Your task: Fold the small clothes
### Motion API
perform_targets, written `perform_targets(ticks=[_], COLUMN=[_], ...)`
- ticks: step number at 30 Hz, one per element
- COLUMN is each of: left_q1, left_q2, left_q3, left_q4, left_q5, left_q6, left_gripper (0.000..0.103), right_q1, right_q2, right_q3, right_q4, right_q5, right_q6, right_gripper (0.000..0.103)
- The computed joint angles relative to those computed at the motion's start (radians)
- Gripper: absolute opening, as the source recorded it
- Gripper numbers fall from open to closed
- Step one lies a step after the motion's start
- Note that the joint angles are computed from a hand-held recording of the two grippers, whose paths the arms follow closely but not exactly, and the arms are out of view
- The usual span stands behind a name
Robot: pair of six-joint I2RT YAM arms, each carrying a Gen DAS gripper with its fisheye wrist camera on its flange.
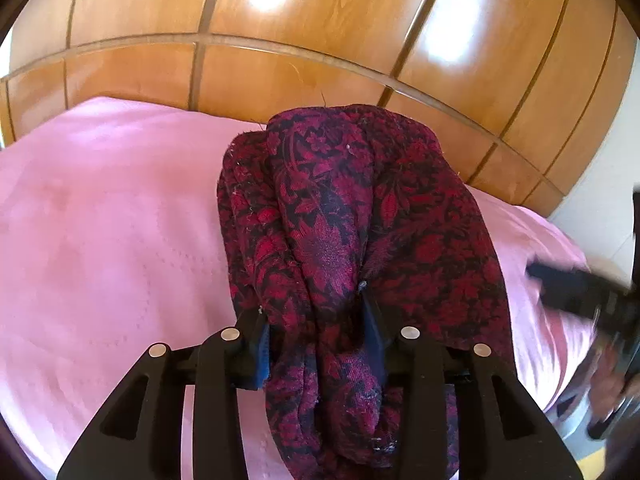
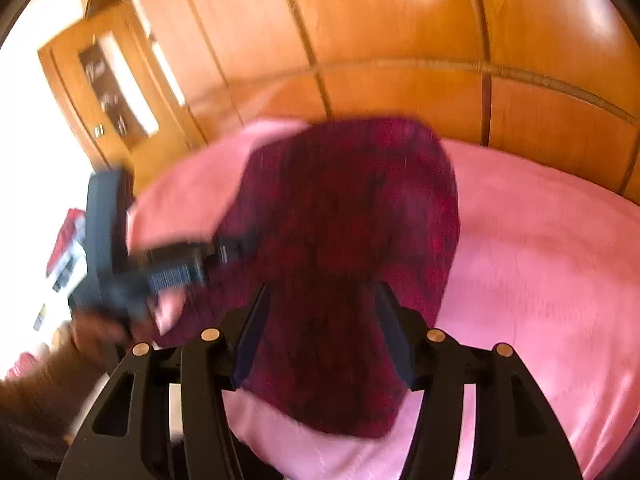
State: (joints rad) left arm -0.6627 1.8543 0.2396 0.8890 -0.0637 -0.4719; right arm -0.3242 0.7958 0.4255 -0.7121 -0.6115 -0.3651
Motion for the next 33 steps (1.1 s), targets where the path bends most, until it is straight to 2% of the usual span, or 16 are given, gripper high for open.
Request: perform_targets(ticks=[3,5,9,15,18,24,31,33], left_q1=[-0.066,-0.097,-0.136,-0.180,-0.188,-0.161,-0.173,-0.176], left_q2=[-0.022,-0.036,-0.030,-0.019,-0.002,0.004,-0.045,-0.054], left_q3=[-0.015,-0.013,-0.013,-0.010,-0.009,-0.026,-0.057,-0.072], left_q4=[-0.016,-0.046,-0.061,-0.075,-0.069,-0.048,-0.072,-0.070], left_q5=[-0.093,-0.155,-0.248,-0.341,-0.374,-0.372,-0.402,-0.405], left_q6=[-0.037,-0.054,-0.076,-0.114,-0.114,-0.114,-0.125,-0.137], left_gripper=[0.041,0.043,0.046,0.046,0.046,0.046,0.046,0.046], right_q1=[0.127,0.177,0.282,0.387,0.407,0.466,0.449,0.442], right_q2=[0.158,0.282,0.486,0.695,0.752,0.876,0.840,0.821], right_q3=[0.068,0.117,0.215,0.279,0.282,0.336,0.297,0.285], right_q4=[0.181,0.271,0.390,0.492,0.523,0.538,0.573,0.578], right_q5=[0.097,0.140,0.263,0.391,0.417,0.501,0.482,0.472], right_q6=[0.173,0.242,0.307,0.322,0.325,0.341,0.352,0.359], right_gripper=[0.055,0.055,0.055,0.061,0.063,0.065,0.066,0.071])
